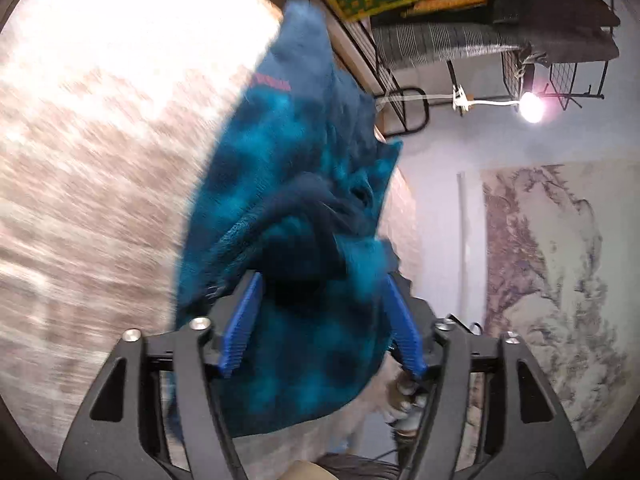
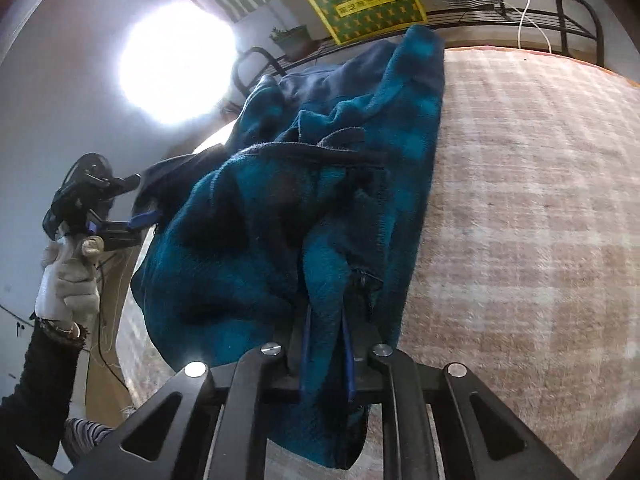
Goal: Fold large clothes
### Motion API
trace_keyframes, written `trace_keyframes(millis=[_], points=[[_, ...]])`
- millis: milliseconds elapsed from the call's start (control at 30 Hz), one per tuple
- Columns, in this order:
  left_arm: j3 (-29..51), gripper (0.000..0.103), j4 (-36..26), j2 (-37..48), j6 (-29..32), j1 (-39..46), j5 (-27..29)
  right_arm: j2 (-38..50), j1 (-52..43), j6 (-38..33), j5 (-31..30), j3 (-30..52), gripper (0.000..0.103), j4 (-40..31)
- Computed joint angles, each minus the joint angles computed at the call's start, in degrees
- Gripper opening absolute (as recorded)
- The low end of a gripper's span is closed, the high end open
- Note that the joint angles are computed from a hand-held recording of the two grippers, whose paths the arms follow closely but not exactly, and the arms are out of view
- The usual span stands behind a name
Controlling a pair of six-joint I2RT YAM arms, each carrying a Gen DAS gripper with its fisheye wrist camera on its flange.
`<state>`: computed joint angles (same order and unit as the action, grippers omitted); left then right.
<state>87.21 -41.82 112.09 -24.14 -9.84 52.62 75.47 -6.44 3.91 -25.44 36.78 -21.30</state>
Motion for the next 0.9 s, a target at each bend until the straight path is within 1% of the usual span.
trace_keyframes(millis=[67,133,167,200,233,267,300,333,367,400,433,467,500,533,567,633,667,700,733,767,800,833,867,900], points=[[-1.27,0.069,0.13,-2.35,1.34,2.16,-1.44,-1.91,-0.22,0.2,0.16,-1.27,0.009,-0.39],[-2.77,0.069,0.02,-4.92,5.12,2.77,-5.46,-3.37,-0.94,-0.13,-1.38,-1.51,0.009,-1.19],[-3.27,0.069,-0.69,-5.78,7.6,2.42,-7.66,-4.17,-1.48,-0.79,-2.22,-1.63,0.012,-1.63],[-3.57,0.069,-1.26,-6.05,9.28,1.95,-8.82,-4.77,-2.14,-1.08,-3.21,-1.79,0.024,-1.62],[-4.19,0.069,-1.38,-6.27,10.5,0.98,-10.2,-5.18,-2.89,-0.71,-3.53,-1.93,0.035,-1.31],[-4.71,0.069,-1.05,-6.08,11.16,-0.08,-11.25,-5.14,-3.88,0.12,-4.58,-2.19,0.049,-0.19],[-5.45,0.069,0.14,-5.7,11.1,-1.19,-11.7,-4.78,-4.81,1.1,-5.77,-2.47,0.052,1.32],[-6.3,0.069,1.66,-5.56,10.54,-2.09,-12.15,-3.77,-5.69,2.45,-7.41,-2.55,0.052,3.07],[-7.05,0.069,3.67,-5.01,10.15,-3.72,-13.84,-2.79,-5.6,3.35,-7.62,-2.3,0.052,4.04],[-7.19,0.069,4.64,-4.52,10.11,-4.91,-15.34,-1.63,-4.22,4.72,-6.12,-1.91,0.052,5.24],[-7.74,0.066,6.0,-4.21,10.01,-6.26,-17.33,-0.16,-2.31,5.37,-4.03,-1.39,0.049,6.23],[-8.16,0.05,6.84,-3.8,10.47,-7.67,-19.04,0.41,-1.57,5.31,-3.33,-1.29,0.032,6.4],[-8.26,0.039,6.66,-3.64,11.12,-8.72,-20.69,1.12,-0.5,5.53,-2.47,-0.81,0.02,6.25],[-9.05,0.033,7.13,-4.24,11.12,-9.42,-21.64,0.03,0.57,5.81,-0.68,-0.78,0.016,5.04],[-11.41,0.031,9.36,-6.09,10.62,-9.2,-21.27,-1.97,1.01,5.89,-0.18,-1.14,0.009,3.98],[-13.67,0.028,11.06,-8.19,10.49,-8.76,-21.53,-8.12,0.24,4.44,0.56,-2.04,0.006,0.52],[-14.23,0.028,11.77,-8.49,10.93,-8.55,-22.71,-11.28,-1.81,3.29,-0.15,-2.3,0.006,-1.78],[-14.76,0.028,12.0,-8.44,11.47,-8.23,-22.81,-12.14,-3.5,2.7,-1.07,-2.24,0.006,-2.81],[-14.48,0.028,12.14,-7.44,11.24,-8.2,-22.66,-10.99,-4.68,2.04,-1.25,-1.94,0.006,-2.77],[-14.19,0.03,12.57,-6.49,11.12,-8.78,-24.12,-9.23,-4.38,2.01,0.18,-1.72,0.006,-2.11],[-14.44,0.032,12.99,-6.55,11.01,-9.63,-25.84,-7.26,-3.25,2.52,2.07,-1.56,0.006,-1.06],[-14.61,0.032,13.23,-6.77,10.8,-10.19,-26.89,-4.92,-0.95,3.04,5.25,-1.34,0.006,-0.08],[-14.82,0.032,13.23,-7.53,10.78,-10.49,-27.25,-4.47,0.21,2.96,6.42,-1.24,0.007,-0.16],[-14.92,0.032,12.98,-8.63,11.49,-10.74,-27.89,-4.57,1.28,2.18,7.05,-0.88,0.013,-0.9]])
